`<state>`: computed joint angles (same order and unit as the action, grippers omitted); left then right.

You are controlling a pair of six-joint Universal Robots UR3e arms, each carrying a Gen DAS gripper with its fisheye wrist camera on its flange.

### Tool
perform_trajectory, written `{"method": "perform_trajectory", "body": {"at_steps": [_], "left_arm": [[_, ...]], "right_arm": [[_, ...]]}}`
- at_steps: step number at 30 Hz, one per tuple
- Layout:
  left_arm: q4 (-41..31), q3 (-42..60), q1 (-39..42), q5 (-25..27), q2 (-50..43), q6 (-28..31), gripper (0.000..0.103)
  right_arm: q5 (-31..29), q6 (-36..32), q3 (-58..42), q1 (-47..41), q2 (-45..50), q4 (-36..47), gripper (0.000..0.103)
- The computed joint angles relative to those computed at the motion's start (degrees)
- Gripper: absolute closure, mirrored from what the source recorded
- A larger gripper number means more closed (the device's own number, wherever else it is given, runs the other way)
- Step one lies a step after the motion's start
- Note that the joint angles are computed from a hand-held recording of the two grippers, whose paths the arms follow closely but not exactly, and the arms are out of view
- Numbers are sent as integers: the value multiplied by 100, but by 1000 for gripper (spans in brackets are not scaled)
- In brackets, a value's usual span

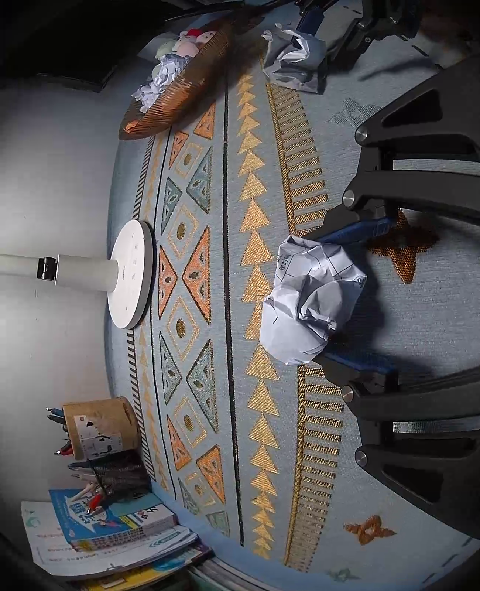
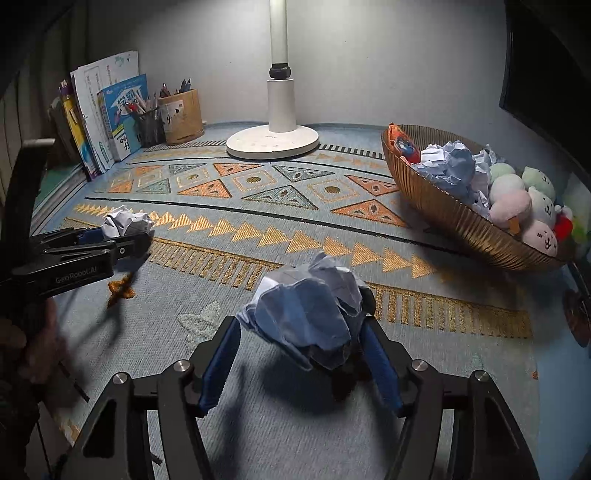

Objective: Organize objects
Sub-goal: 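Carry both paper balls over the glass bowl and release them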

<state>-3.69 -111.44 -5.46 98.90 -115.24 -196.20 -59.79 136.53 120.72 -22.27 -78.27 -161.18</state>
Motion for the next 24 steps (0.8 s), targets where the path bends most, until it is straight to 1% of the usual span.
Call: {"method": "perform_trajectory", "body": {"at_steps": [2, 4, 8, 11, 13, 16, 18, 19, 20, 21, 22, 23, 24], "left_arm": [[77, -41, 2, -28, 0, -7, 54], [-88, 82, -46, 30, -51, -4, 54], [-144, 140, -63, 21, -71, 78, 53], [-123, 110, -33, -27, -52, 87, 53], [-149, 130, -42, -14, -59, 102, 53], [-212, 187, -66, 2, -83, 137, 53], [-247, 217, -79, 31, -89, 146, 53], [-262, 228, -81, 40, -89, 152, 53], [-274, 236, -81, 45, -90, 164, 53], [-287, 246, -87, 60, -92, 171, 53], [-298, 257, -92, 76, -99, 181, 53], [-310, 269, -102, 96, -105, 184, 52], [-332, 291, -117, 123, -113, 183, 52]], "right_arm": [[18, -130, 138, -196, -121, 126, 19], [199, -135, 259, -462, -201, 211, 14], [584, 22, -269, -727, -138, 1306, 14], [853, 220, -713, -763, 17, 1925, 14], [897, 391, -906, -694, 115, 2069, 14], [842, 782, -1099, -533, 352, 1888, 14], [818, 944, -1158, -489, 521, 1710, 22], [807, 976, -1167, -477, 554, 1714, 34], [905, 889, -1234, -500, 583, 1897, 39], [990, 878, -1176, -542, 561, 1830, 42], [1049, 895, -1059, -584, 508, 1660, 48], [1083, 870, -1019, -598, 484, 1615, 51], [1119, 839, -968, -616, 453, 1586, 52]]}}
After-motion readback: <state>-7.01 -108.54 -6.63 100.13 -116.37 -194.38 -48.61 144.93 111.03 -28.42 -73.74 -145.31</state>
